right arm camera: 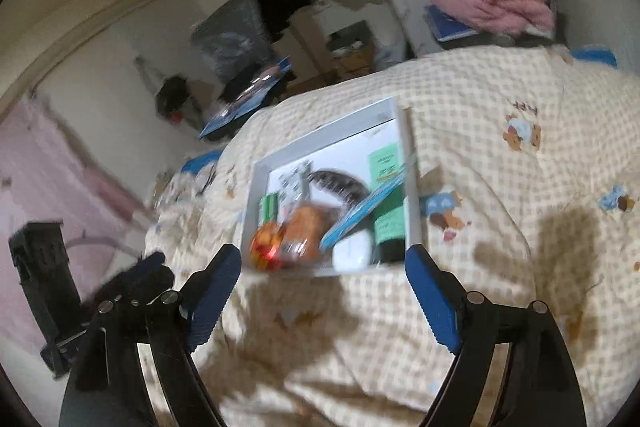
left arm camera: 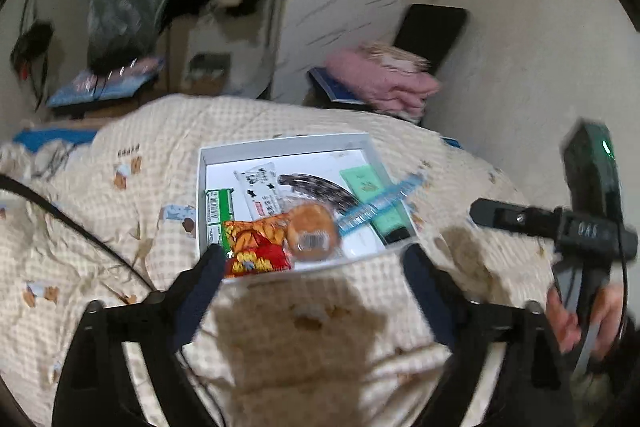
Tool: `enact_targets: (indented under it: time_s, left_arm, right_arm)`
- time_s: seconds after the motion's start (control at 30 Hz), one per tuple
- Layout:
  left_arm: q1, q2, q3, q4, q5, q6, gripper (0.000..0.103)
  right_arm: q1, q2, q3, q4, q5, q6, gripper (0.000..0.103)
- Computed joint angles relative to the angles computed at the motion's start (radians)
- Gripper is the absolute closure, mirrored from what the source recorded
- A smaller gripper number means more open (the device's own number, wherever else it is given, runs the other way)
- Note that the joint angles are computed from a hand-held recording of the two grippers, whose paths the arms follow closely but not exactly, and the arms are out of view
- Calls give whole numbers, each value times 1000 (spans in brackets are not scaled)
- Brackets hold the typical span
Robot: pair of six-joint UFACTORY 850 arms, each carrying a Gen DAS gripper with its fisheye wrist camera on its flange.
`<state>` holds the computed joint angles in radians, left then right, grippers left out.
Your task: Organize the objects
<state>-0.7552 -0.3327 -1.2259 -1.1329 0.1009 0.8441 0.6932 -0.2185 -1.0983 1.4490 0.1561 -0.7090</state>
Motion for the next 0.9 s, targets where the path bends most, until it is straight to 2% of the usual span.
enact_targets:
  time_s: [0.03, 0.07, 0.13, 0.2, 0.27, 0.33, 0.37, 0.4, 0.47, 0.53, 0.7, 0.9]
  left_arm:
    - [-20, 24, 39, 20, 51, -10, 0]
    - [-38, 43, 74, 46, 99, -27, 0]
    - [-66, 63, 129, 132, 172, -113, 0]
    - [-79, 63, 167, 188, 213, -227, 0]
    - [-75, 45, 170, 220, 193, -288, 0]
    - [-62, 14, 146, 162, 137, -247, 0]
    - [-59, 10, 147, 141, 130, -233, 1]
    - [-58, 7, 147, 132, 131, -232, 1]
    - [-58, 4, 149, 126, 136, -237, 0]
    - [-56, -1, 148, 148, 128, -260, 0]
    - [-64, -10, 139, 78, 126, -180, 0]
    - [-66, -12, 135, 52, 124, -145, 0]
  right_arm:
    - [9, 7, 5, 28, -11, -60, 0]
    - [25, 20, 17, 61, -2, -124, 0]
    - [76, 40, 40, 128, 91, -239, 0]
    - [121, 60, 73, 61, 185, -187, 0]
    - [160, 73, 117, -89, 250, -35, 0]
    - [198, 65, 149, -184, 308, 61, 0]
    - [204, 52, 154, -230, 307, 91, 0]
    - [196, 35, 148, -257, 268, 97, 0]
    - [182, 9, 133, -210, 234, 41, 0]
    - [180, 0, 142, -215, 249, 70, 0]
    - [178, 13, 176, -248, 312, 168, 0]
    - [181, 8, 167, -209, 295, 119, 0]
